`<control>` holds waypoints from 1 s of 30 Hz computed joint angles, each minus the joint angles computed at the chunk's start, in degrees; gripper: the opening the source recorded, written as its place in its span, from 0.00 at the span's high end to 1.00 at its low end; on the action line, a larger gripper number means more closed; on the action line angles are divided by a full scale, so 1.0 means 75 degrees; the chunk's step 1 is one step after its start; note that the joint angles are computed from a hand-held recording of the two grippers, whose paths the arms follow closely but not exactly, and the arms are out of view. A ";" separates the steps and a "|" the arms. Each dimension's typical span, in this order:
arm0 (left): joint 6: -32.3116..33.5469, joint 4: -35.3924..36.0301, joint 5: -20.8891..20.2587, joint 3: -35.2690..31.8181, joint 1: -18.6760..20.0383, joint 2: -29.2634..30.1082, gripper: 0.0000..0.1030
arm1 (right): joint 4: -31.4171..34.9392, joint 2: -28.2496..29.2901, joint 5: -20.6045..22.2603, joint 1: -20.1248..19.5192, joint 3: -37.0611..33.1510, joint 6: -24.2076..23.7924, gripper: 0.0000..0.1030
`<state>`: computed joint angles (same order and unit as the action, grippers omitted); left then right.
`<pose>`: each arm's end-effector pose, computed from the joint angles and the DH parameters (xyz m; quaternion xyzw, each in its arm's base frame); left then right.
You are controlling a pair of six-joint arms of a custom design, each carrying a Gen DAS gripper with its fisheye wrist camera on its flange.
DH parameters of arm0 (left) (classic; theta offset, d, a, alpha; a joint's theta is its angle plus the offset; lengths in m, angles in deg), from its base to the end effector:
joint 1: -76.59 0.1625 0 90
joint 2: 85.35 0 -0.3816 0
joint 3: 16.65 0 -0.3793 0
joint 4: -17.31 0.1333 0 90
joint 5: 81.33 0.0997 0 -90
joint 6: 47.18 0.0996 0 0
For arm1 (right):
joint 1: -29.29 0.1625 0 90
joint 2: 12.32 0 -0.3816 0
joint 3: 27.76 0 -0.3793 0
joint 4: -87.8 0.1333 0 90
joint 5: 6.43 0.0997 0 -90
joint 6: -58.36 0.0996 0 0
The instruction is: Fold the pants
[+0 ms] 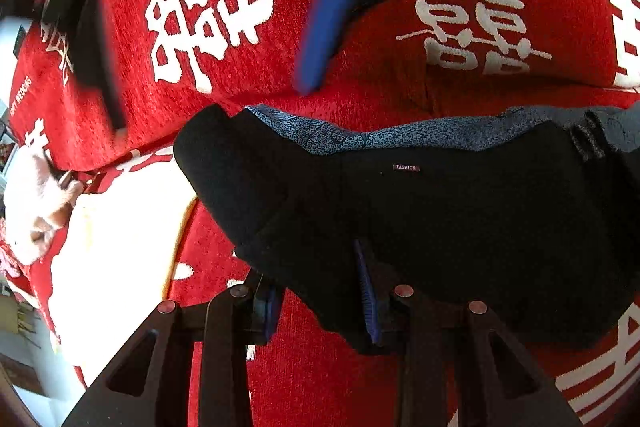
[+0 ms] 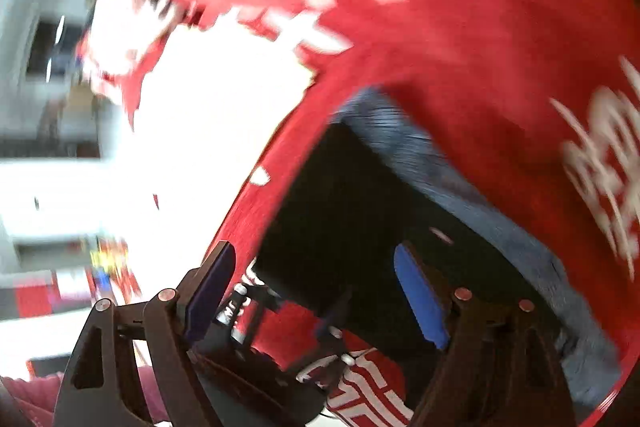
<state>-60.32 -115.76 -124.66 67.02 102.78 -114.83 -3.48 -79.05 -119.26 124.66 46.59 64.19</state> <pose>-0.4824 -0.4665 -0.0436 0.4257 0.8096 -0.1756 0.3640 0.1519 -0.6041 0.3605 0.0070 -0.9788 -0.0347 0.2020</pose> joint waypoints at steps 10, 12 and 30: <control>0.0152 -0.0164 -0.0213 0.0008 -0.0142 -0.0055 0.67 | 0.0989 0.0581 -0.0781 -0.0205 -0.0212 0.0383 0.83; 0.0277 -0.0214 -0.0321 -0.0060 -0.0246 -0.0052 0.67 | 0.0330 -0.0040 -0.0434 -0.0293 0.0342 0.0166 0.84; 0.0855 0.0462 -0.2558 -0.2398 -0.1878 0.0997 0.67 | -0.1676 -0.6843 0.2856 -0.2517 0.3756 -0.1136 0.82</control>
